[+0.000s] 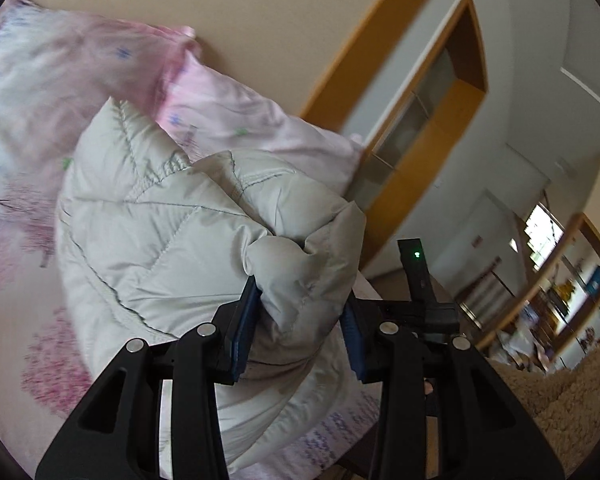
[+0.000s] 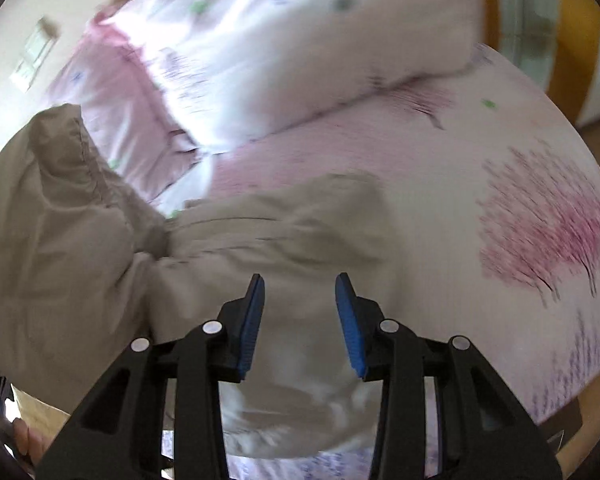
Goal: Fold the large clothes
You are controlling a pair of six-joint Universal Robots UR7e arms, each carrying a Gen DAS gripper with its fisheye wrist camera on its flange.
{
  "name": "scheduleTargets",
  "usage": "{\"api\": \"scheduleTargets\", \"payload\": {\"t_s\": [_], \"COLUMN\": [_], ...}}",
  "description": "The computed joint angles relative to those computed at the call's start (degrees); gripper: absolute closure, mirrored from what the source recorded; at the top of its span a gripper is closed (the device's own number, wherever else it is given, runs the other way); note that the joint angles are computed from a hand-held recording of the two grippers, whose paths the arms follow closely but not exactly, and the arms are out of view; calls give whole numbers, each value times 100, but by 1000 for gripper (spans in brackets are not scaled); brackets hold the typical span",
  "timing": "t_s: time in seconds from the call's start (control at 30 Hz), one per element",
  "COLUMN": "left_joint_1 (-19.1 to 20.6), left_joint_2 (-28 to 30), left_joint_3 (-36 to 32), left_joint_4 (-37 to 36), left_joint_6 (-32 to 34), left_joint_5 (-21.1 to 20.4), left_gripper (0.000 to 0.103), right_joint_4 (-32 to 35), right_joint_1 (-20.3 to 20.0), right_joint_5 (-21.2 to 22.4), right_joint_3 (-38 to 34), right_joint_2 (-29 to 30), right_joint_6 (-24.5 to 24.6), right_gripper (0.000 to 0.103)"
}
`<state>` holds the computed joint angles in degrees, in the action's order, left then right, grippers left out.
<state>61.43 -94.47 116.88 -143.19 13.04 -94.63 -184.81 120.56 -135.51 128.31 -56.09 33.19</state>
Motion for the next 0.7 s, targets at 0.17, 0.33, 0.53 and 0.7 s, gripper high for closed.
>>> {"api": "scheduleTargets", "payload": {"t_s": [0.17, 0.33, 0.53, 0.7], "left_joint_1": [-155, -227, -585, -871], "left_joint_2": [260, 629, 928, 1120], "left_joint_3": [69, 180, 432, 583], "left_joint_4": [313, 644, 741, 673], "left_joint_6": [181, 244, 361, 462], "left_joint_5": [-207, -366, 121, 488], "left_gripper": [64, 64, 64, 63], "right_joint_4": [-413, -980, -774, -1], "right_joint_1": [-159, -221, -102, -47], "right_joint_5": [83, 343, 873, 1502], "right_joint_3": [178, 366, 191, -186], "right_joint_2": [-111, -307, -666, -734], "right_joint_6": [54, -167, -958, -1426], "right_gripper": [65, 65, 47, 38]}}
